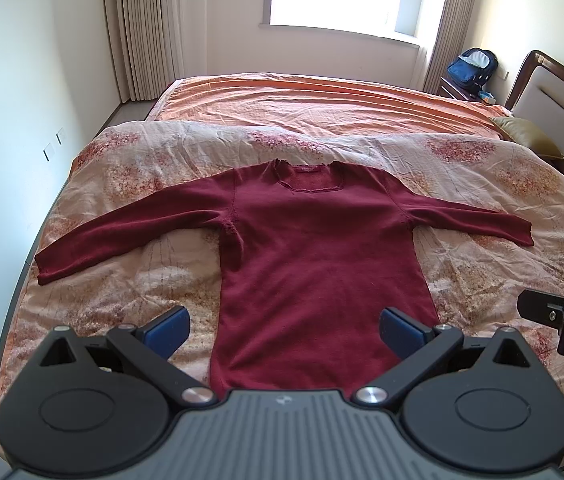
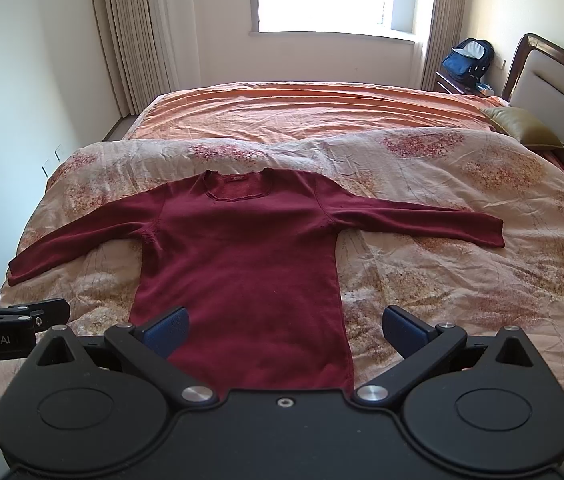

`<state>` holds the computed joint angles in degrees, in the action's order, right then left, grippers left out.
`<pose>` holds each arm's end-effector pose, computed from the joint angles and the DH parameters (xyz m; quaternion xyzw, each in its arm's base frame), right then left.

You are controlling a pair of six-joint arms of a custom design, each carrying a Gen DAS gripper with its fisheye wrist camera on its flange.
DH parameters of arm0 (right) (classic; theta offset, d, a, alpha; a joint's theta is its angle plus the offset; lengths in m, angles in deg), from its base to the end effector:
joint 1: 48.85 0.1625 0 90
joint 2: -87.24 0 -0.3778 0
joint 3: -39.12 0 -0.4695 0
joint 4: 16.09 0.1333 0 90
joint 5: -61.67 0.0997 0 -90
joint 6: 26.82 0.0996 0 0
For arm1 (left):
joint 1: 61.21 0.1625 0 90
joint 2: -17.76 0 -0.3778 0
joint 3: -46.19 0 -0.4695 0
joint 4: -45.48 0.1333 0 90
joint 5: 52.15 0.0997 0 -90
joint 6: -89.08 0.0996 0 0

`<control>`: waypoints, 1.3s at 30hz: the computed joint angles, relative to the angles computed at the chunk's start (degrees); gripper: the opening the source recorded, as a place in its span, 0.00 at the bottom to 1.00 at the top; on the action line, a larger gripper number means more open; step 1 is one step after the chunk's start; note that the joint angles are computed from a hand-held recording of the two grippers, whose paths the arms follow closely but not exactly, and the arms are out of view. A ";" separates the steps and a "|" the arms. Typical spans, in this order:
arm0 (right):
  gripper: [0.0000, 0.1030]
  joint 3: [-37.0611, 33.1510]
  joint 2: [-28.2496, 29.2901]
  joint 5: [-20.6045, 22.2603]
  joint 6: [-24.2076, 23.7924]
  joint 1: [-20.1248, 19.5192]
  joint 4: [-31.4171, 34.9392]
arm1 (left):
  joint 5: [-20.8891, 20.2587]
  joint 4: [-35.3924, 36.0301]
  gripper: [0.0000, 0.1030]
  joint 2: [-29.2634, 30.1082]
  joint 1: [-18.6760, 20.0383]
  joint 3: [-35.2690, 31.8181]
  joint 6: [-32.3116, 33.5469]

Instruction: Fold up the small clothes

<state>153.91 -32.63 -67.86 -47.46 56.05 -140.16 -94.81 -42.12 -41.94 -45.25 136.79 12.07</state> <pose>0.1718 -0.3737 0.5351 0.1627 -0.8790 0.2990 0.3340 -0.5583 -0.3745 0.1364 0.0923 0.8802 -0.3068 0.3502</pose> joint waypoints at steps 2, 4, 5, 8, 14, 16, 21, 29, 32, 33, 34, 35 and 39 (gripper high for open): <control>1.00 0.01 -0.02 0.11 0.00 -0.03 -0.03 | 0.05 0.00 1.00 0.00 -0.02 0.03 0.08; 1.00 0.01 0.02 -0.04 0.20 0.04 0.06 | -0.02 -0.03 1.00 -0.01 0.01 0.01 0.01; 1.00 0.04 -0.02 -0.02 0.14 0.07 0.03 | 0.01 -0.04 1.00 0.00 0.00 0.01 0.01; 1.00 0.08 -0.03 -0.03 0.09 0.10 0.00 | -0.01 -0.02 1.00 0.01 0.01 -0.01 0.01; 1.00 0.27 0.22 -0.31 0.36 0.37 -0.29 | -0.07 -0.08 1.00 0.03 0.00 -0.02 0.08; 1.00 0.35 0.28 -0.36 0.50 0.47 -0.39 | -0.08 -0.18 1.00 0.01 0.05 0.03 0.15; 1.00 0.49 0.53 -0.73 0.85 0.72 -0.58 | -0.11 -0.29 1.00 0.03 0.07 0.04 0.17; 1.00 0.77 1.19 -1.97 1.71 1.61 -1.26 | -0.55 -3.08 1.00 0.11 0.30 1.25 1.96; 1.00 1.52 1.56 -2.82 2.27 2.07 -2.40 | -0.77 -3.82 1.00 -0.11 0.22 1.59 2.78; 1.00 1.52 1.57 -2.95 2.37 2.06 -2.45 | -0.85 -4.07 1.00 -0.73 0.36 1.97 3.30; 1.00 1.55 1.56 -3.13 2.40 2.06 -2.58 | -0.92 -4.49 1.00 -1.19 0.57 2.33 3.92; 1.00 1.86 1.63 -3.74 2.82 2.51 -2.81 | -1.08 -4.85 1.00 -1.50 0.72 2.55 4.38; 1.00 1.93 1.79 -5.30 3.93 3.06 -2.52 | -2.34 -7.57 1.00 -1.86 1.48 3.28 7.07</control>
<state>155.85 -30.84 -73.16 -43.53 59.11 -142.69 -97.15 -49.69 -43.80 -43.77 140.07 19.14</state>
